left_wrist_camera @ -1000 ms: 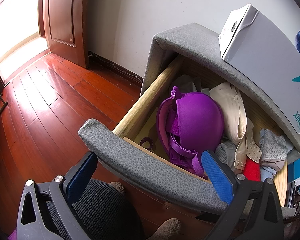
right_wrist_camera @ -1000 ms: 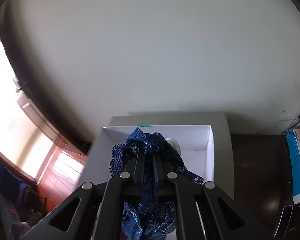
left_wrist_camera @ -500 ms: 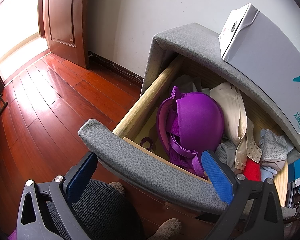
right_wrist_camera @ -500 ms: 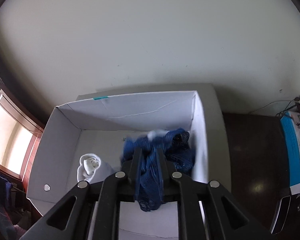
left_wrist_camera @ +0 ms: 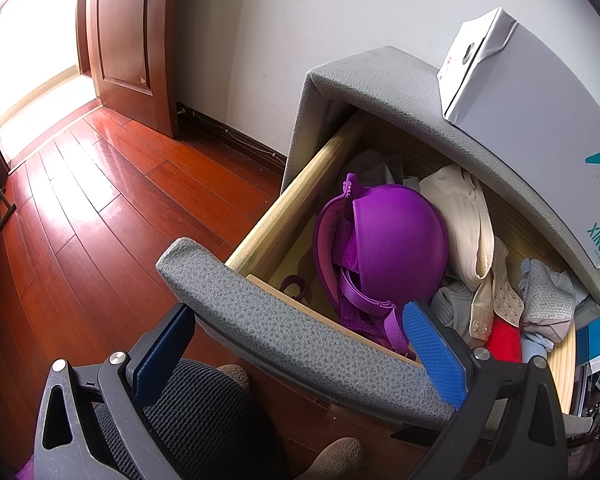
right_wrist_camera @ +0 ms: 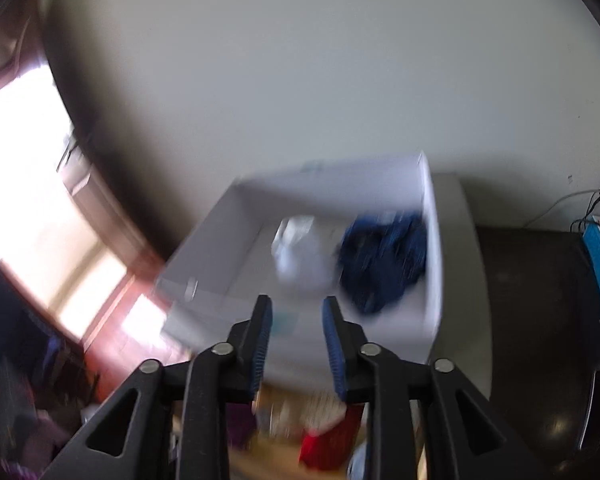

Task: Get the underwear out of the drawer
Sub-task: 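Move the right gripper back into the drawer and grasp the red sock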

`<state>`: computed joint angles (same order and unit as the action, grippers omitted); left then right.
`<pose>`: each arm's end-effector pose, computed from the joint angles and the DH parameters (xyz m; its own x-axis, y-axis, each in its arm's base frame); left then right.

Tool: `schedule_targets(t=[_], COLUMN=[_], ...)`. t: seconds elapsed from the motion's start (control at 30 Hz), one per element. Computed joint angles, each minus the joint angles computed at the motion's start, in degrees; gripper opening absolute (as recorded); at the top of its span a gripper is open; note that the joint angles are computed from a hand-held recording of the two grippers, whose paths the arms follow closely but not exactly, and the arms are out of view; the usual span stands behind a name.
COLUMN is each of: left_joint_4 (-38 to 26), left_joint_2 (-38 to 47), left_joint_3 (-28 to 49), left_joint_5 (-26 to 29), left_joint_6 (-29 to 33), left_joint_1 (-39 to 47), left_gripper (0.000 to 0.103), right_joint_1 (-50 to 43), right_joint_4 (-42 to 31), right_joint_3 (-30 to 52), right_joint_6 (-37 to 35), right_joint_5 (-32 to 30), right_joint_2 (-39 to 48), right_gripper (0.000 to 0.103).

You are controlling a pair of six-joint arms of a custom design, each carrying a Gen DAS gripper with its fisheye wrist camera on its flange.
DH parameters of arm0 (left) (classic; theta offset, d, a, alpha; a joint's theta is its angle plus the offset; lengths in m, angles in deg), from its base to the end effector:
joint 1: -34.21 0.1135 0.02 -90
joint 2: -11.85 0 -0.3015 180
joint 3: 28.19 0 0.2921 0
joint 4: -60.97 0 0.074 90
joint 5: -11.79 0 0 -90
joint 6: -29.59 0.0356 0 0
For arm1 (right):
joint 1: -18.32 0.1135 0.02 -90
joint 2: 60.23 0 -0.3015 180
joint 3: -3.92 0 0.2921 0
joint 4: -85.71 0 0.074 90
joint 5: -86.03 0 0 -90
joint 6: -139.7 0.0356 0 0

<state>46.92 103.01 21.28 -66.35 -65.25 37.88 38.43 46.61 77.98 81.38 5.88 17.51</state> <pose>0.3053 0.0123 0.1307 -0.8263 -0.1357 -0.5466 -0.0170 0.9761 -0.2168 0.3097 0.1069 0.3153 -0.6587 0.3098 -0.6856 0.1470 0.9467 0.2866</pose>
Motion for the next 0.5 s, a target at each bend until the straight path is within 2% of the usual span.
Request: schedule_targets(t=[0.03, 0.07, 0.17, 0.27, 0.33, 0.5], left_joint_4=[0.0, 0.0, 0.1, 0.1, 0.1, 0.2], left_joint_2=[0.0, 0.0, 0.0, 0.1, 0.0, 0.0], left_joint_3=[0.0, 0.0, 0.0, 0.0, 0.0, -0.1], left_joint_5=[0.0, 0.0, 0.0, 0.0, 0.0, 0.0], left_joint_6=[0.0, 0.0, 0.0, 0.0, 0.0, 0.0], left_joint_1=[0.0, 0.0, 0.0, 0.0, 0.0, 0.0], left_gripper=[0.103, 0.103, 0.103, 0.103, 0.103, 0.103], right_joint_1=[1.9, 4.2, 6.8, 4.8, 4.6, 6.3], right_joint_4=[-0.7, -1.7, -2.6, 1.5, 1.1, 0.1], right_joint_3=[-1.6, -3.6, -8.3, -15.1, -15.9, -13.2], right_joint_6=[0.6, 1.3, 3.8, 7.5, 8.6, 7.6], right_joint_5=[0.5, 0.8, 1.1, -5.8, -8.2, -9.8], right_joint_2=[-0.9, -1.3, -0.7, 1.5, 4.1, 12.4], right_gripper=[0.042, 0.046, 0.046, 0.046, 0.046, 0.046])
